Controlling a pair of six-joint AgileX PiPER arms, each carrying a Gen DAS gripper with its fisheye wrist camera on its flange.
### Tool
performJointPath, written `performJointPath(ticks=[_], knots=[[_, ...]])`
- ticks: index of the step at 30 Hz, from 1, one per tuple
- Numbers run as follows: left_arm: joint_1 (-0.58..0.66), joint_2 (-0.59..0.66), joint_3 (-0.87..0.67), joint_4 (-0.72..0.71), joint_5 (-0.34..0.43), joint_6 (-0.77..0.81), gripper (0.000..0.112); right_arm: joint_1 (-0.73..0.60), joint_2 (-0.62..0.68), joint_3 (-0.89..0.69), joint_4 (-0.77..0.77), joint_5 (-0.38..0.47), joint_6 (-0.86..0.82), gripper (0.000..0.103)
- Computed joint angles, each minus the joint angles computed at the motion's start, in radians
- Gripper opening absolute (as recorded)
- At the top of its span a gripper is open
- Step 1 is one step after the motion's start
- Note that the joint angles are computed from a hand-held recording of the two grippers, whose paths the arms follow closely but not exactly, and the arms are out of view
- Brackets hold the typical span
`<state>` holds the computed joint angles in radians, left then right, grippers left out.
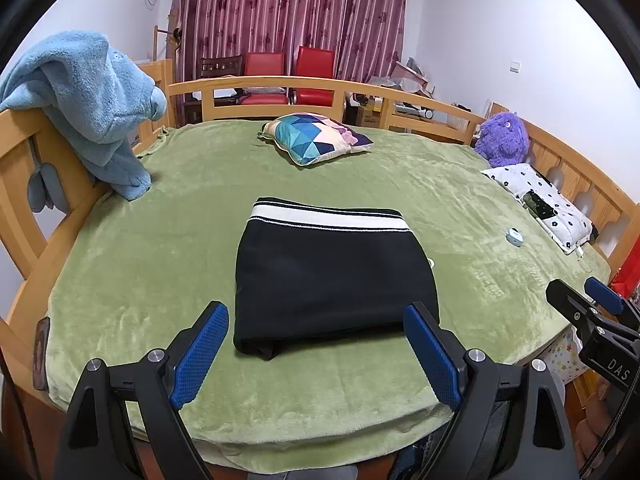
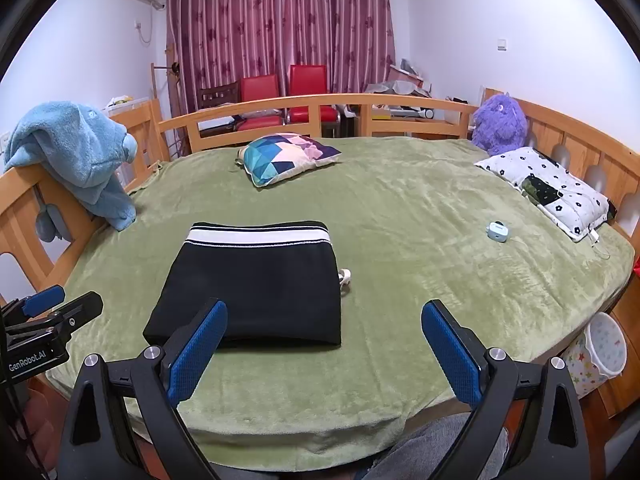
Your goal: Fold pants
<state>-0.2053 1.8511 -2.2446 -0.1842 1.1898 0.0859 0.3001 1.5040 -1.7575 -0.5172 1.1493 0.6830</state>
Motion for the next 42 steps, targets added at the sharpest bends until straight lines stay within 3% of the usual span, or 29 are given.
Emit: performJointPath(ticks=[42], knots=[[0.012,-0.007,0.023,-0.016,-0.016,0.013,0.089,0.033,0.009,-0.043,-0.025,0.037,0.022,0.097]])
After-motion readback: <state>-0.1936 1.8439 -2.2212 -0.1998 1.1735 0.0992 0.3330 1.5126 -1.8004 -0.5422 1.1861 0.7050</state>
